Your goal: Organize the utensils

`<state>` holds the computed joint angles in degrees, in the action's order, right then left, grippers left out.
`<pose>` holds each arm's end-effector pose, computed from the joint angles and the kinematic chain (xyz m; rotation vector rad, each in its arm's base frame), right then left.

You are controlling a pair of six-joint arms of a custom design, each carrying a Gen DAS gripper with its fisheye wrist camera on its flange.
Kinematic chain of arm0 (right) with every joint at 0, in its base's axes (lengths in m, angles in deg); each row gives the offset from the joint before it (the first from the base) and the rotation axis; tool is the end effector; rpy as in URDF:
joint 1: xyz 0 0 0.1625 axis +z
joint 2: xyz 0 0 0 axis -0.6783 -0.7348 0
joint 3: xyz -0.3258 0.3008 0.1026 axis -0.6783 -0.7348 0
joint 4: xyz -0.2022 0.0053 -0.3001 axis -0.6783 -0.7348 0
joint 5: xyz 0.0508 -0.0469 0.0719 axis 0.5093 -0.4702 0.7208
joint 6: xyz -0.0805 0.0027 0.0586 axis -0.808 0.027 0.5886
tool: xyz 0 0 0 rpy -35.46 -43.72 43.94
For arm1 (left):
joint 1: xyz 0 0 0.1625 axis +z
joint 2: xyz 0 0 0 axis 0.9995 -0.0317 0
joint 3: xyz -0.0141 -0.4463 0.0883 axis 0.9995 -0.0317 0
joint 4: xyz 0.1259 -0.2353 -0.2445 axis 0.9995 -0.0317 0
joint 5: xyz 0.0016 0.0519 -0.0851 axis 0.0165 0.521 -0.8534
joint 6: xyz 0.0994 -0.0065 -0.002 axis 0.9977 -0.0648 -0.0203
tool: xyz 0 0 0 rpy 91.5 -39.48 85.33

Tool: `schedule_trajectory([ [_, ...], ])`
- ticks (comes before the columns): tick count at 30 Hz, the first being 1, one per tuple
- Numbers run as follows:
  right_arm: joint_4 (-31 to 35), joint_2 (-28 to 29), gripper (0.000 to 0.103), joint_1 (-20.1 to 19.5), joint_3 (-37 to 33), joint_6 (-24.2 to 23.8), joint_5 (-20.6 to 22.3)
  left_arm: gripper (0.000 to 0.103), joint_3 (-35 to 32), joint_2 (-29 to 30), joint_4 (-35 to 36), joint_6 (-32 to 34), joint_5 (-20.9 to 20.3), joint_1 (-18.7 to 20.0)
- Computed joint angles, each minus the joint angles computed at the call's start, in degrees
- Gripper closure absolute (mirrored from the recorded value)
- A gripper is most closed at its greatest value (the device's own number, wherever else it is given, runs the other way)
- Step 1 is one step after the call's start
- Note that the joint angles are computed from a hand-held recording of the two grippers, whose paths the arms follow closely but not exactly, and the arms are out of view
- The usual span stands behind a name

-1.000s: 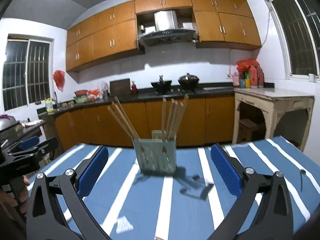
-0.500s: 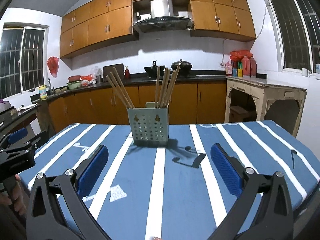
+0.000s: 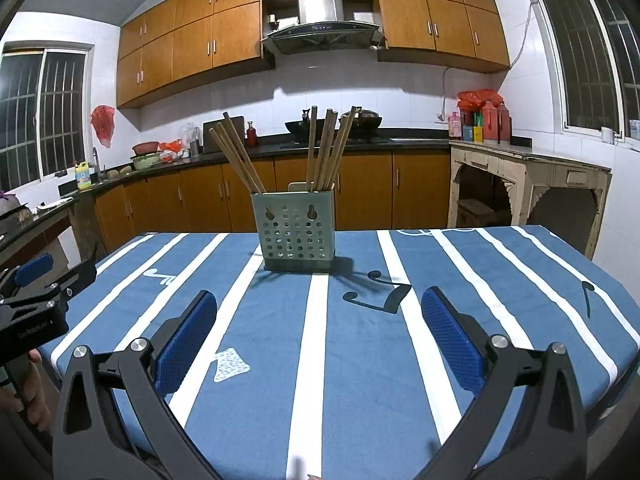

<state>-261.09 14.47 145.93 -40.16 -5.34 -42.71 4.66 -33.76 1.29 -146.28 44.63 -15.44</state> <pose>0.3073 -0.8075 -0.0144 0.9098 -2.2494 1.3391 -0.0181 -0.7372 0.2788 0.2919 1.8085 -1.4311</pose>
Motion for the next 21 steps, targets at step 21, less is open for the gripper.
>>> schedule_trajectory([
  [21, -0.1, -0.4, 0.002, -0.2, 1.0, 0.5, -0.1, 0.004, -0.6, 0.4, 1.2, -0.5, 0.6, 0.3],
])
